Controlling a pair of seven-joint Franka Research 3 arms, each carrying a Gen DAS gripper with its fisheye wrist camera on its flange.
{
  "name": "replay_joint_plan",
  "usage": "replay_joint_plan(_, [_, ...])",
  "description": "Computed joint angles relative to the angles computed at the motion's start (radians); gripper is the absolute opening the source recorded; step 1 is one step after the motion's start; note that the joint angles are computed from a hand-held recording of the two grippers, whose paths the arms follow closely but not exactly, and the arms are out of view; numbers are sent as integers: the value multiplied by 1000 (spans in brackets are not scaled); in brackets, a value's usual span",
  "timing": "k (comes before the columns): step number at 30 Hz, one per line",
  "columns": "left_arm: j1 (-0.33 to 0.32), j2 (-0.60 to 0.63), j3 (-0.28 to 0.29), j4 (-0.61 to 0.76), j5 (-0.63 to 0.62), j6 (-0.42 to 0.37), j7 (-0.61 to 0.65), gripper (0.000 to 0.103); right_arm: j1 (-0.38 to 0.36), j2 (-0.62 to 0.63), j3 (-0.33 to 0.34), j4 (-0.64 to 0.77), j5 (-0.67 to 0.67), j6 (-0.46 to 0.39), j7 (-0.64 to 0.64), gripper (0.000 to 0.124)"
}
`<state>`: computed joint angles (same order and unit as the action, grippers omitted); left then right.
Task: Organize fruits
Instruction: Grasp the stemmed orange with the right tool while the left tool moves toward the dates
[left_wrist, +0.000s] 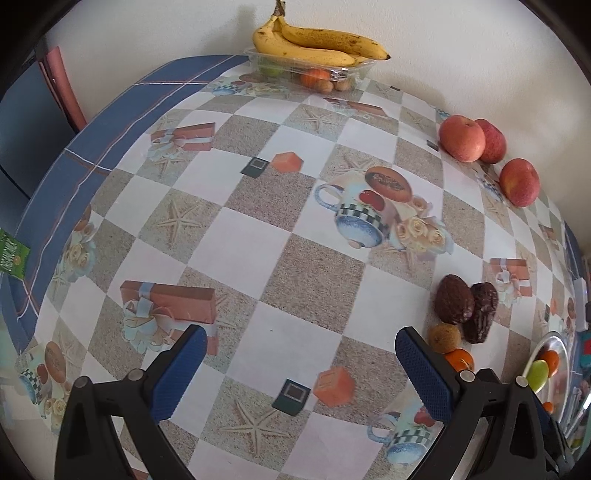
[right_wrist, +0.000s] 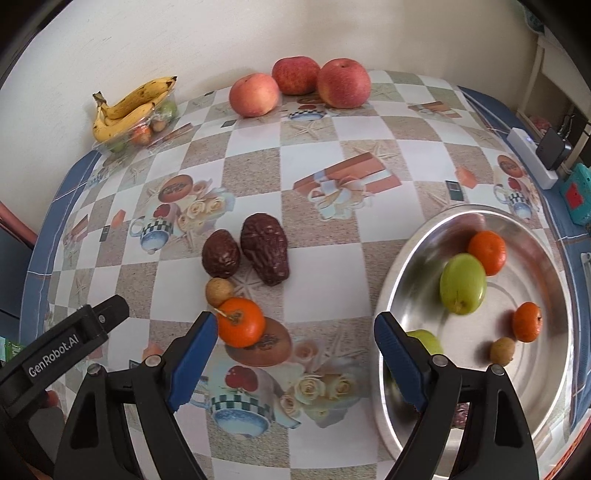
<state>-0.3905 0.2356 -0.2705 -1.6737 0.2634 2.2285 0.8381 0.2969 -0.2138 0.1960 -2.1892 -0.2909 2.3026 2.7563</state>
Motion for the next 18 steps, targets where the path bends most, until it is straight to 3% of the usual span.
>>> replay_joint_plan(18, [9, 65, 6, 49, -44, -70, -4, 103, 16, 68, -22, 12, 10, 63, -31, 87])
